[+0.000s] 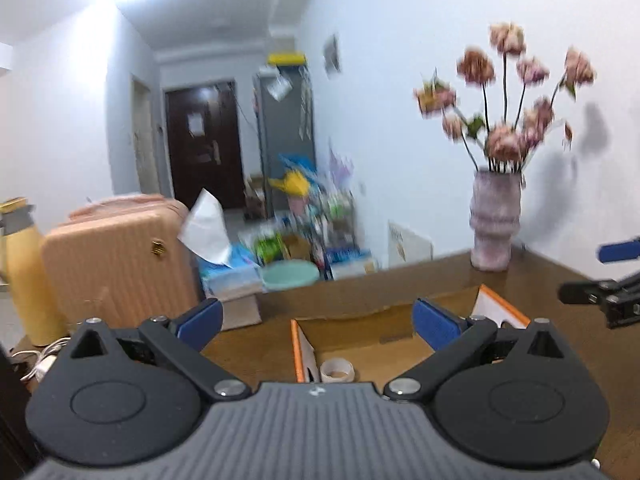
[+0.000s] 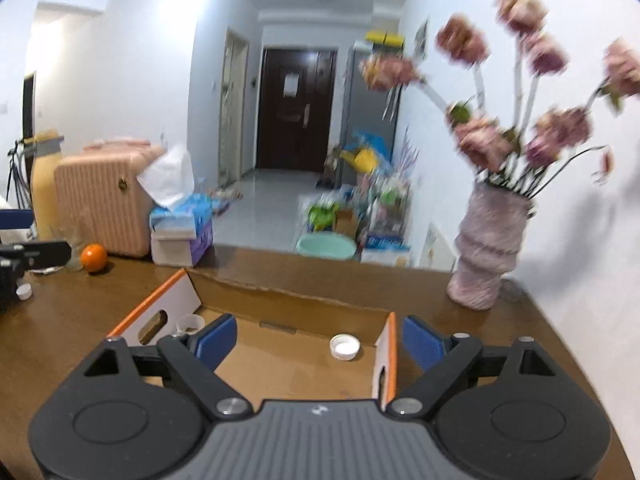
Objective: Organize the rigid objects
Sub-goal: 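Move both tools back toward the remaining items beside the box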
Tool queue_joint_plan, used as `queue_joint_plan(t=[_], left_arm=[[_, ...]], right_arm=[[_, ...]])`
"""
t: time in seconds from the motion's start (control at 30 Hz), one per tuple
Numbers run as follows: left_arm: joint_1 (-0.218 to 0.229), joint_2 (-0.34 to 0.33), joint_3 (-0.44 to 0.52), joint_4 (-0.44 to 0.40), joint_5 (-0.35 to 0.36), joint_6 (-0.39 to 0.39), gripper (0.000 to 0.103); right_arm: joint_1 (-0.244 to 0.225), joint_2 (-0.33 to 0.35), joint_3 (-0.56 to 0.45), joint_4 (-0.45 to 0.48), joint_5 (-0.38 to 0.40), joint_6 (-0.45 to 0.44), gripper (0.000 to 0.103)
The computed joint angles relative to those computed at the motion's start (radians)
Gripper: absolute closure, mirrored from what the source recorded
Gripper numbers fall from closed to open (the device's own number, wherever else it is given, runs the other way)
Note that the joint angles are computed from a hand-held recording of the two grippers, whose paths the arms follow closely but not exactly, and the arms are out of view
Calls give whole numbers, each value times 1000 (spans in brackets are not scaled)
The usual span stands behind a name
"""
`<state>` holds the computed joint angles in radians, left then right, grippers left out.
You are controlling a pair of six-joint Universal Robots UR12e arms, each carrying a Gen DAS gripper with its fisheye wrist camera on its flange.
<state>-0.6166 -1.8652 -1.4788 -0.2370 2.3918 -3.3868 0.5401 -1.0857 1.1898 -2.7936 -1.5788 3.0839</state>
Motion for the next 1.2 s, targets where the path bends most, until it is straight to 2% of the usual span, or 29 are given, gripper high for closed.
queue_joint_plan(t=[0.03, 0.1, 0.17, 0.23, 0.3, 0.5, 0.57, 0.6, 0.63, 0.73, 0.83, 0.93, 1.1, 1.2], left_arm=[[-12, 5, -20, 41, 19, -4, 0], [-43, 19, -64, 95, 55, -33, 0], [-82, 22, -107, 171, 113, -16, 0], [-130, 13, -141, 243, 204, 22, 0], [-170, 13, -180, 305, 249, 40, 0], [-254, 39, -270, 333, 290, -49, 0], [-268, 51, -291, 313, 309, -122, 0], [-270, 60, -298, 278, 309, -165, 0], [-269, 64, -300, 246, 307, -194, 0], [-269, 60, -308, 249, 297, -200, 0], [-264, 57, -315, 238, 259, -214, 0], [-255, 62, -325, 186, 219, -242, 0], [-229, 66, -328, 100, 151, -309, 0], [-212, 65, -325, 85, 104, -313, 0]], right_arm=[[2, -21, 43, -52, -3, 4, 2], [5, -64, 140, -171, 5, 19, 0], [8, -96, 215, -255, 17, 32, 0], [10, -130, 295, -333, 44, 34, 0], [19, -158, 367, -400, 54, 38, 0], [72, -207, 543, -617, 14, 69, 0], [89, -220, 587, -672, -8, 82, 0], [96, -224, 605, -697, -18, 80, 0], [103, -230, 620, -706, -31, 74, 0], [120, -252, 653, -675, -73, 54, 0], [126, -262, 667, -643, -108, 16, 0], [134, -254, 663, -626, -174, 28, 0], [116, -244, 650, -567, -158, 98, 0], [105, -233, 631, -513, -141, 141, 0]])
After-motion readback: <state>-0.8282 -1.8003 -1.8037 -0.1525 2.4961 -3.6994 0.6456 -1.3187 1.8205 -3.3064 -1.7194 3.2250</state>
